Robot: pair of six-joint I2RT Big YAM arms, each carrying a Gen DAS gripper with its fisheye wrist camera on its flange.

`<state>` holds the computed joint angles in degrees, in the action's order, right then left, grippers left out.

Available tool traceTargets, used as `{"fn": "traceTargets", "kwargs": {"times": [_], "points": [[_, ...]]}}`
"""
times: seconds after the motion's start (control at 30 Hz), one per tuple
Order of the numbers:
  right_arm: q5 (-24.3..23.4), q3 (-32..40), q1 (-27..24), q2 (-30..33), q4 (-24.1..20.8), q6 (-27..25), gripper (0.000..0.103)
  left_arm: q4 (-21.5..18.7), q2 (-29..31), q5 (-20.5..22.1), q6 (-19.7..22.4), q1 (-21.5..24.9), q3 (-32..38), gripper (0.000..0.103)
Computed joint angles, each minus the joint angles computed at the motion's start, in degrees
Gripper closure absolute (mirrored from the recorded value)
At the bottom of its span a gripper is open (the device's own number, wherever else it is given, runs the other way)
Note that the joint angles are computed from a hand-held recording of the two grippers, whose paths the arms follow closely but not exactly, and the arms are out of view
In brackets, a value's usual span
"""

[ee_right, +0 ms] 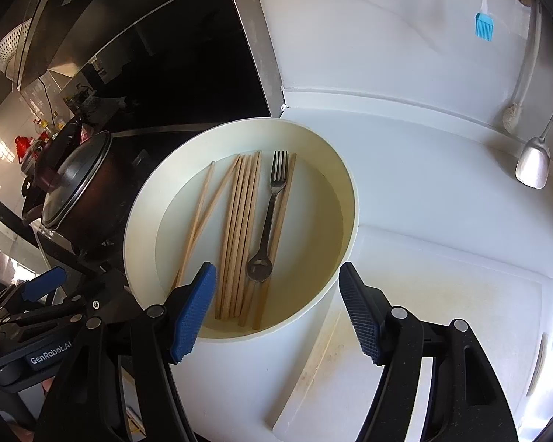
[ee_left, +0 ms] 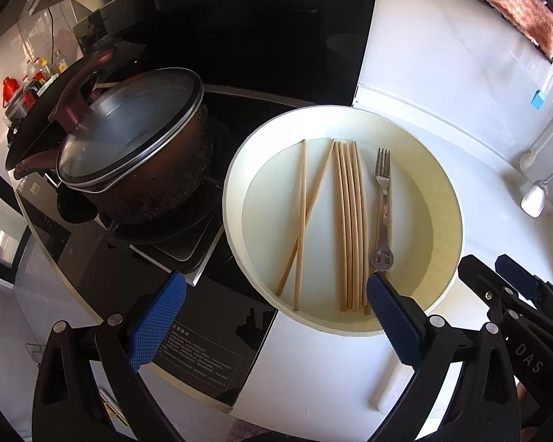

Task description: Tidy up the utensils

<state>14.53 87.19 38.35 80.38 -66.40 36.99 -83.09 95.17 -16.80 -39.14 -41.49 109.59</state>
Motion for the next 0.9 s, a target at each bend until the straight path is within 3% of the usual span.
{"fn": "traceTargets", "kwargs": {"times": [0.9], "points": [[2.9, 2.2, 1.1, -1.0, -1.8, -0.4, 0.037, -0.6, 0.3, -1.6, 2.0, 0.2, 3.7, 0.006]]}}
